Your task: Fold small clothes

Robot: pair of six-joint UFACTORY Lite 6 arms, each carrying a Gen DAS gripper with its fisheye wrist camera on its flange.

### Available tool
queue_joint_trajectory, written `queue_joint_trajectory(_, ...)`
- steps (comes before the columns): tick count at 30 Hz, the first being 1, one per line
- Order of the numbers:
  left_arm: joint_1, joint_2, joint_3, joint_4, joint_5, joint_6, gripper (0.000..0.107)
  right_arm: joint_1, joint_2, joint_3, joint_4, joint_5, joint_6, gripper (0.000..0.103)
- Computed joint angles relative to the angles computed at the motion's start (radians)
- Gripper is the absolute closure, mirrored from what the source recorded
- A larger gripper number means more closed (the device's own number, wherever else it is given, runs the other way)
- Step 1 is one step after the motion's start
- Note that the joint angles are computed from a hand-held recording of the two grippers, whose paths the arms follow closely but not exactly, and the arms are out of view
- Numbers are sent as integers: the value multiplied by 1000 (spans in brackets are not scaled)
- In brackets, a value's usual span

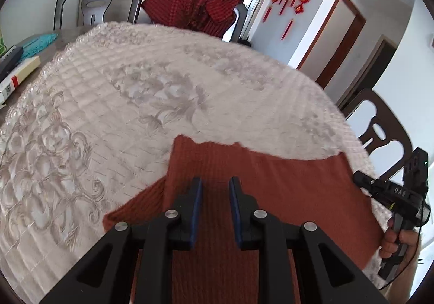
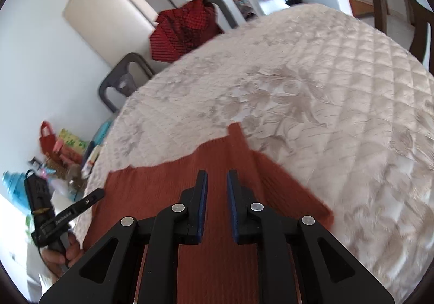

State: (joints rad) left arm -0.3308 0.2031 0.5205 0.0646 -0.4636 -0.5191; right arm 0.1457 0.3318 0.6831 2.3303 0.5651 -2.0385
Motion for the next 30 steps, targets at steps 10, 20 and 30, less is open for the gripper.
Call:
queue_joint_trajectory(10, 20, 1, -47, 33, -83, -41, 84, -95, 70, -11, -36, 156, 13, 91)
queue_joint_trajectory(20, -146, -112, -32, -517, 56, 439, 84, 0, -122, -103, 14, 53, -66, 89)
queue_joint_trajectory(30, -235, -71, -27, -805, 26, 689, 76, 235, -161, -136, 234, -77, -358, 89)
